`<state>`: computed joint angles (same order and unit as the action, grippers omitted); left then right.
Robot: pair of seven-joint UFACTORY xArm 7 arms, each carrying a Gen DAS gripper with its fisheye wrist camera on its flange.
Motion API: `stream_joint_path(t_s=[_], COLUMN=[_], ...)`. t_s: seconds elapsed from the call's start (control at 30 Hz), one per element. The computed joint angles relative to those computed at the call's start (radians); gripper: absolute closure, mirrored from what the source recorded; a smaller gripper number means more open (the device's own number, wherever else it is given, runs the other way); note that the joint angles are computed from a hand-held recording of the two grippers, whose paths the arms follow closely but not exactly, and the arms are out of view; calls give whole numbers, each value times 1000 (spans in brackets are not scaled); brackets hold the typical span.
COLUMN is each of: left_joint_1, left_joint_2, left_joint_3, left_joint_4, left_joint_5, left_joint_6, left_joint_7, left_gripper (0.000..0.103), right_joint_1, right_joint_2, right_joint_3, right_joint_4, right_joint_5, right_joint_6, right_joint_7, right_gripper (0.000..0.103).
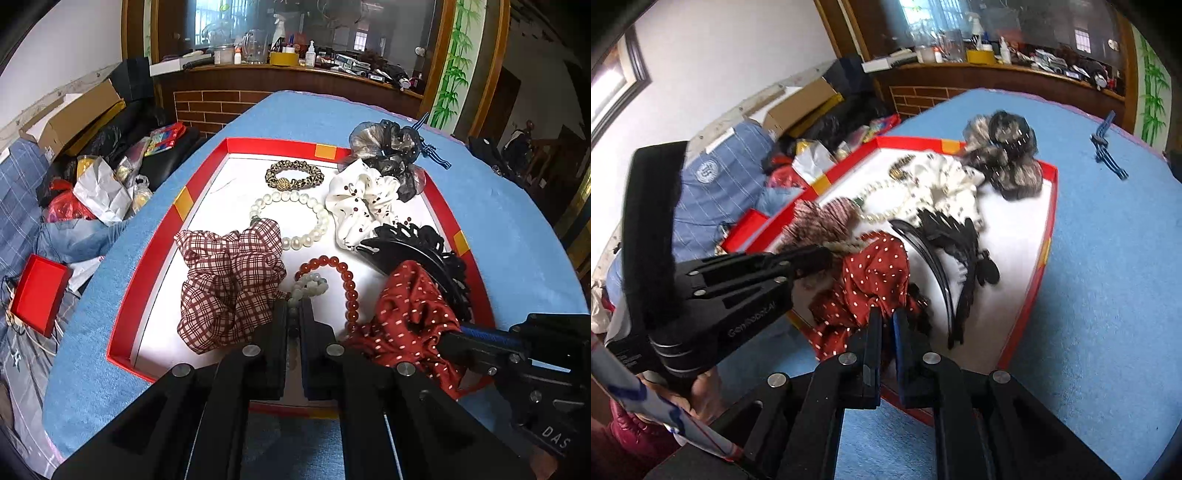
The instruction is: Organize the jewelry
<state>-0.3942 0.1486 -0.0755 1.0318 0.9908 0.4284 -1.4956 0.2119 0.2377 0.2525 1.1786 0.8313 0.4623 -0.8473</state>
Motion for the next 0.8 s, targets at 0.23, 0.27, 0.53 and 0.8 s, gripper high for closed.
stream_joint_path(t_s=[0.23,0.27,0.53,0.8], left_joint_1=[-14,-16,-53,-124], left_joint_2=[-35,-47,-144,-216], left_joint_3=[-6,-13,-116,-232], left_joint_4=[0,-2,-19,-72], left_joint_5=[89,106,235,220], left_joint_6=[53,70,323,596], left_joint_7=[-75,-92,-269,-351], left_gripper=[62,61,25,7], right_joint_1=[-22,-21,49,188], right_joint_2=[-63,-78,-262,-431], right_joint_3=[-8,-13,-64,-130], right_joint_4=[-44,-51,-197,-406], right_joint_5=[79,92,236,350], right_joint_6=[6,8,-191,-352], right_joint_7=[-46,-53,-127,-168], right_gripper=[62,62,29,17])
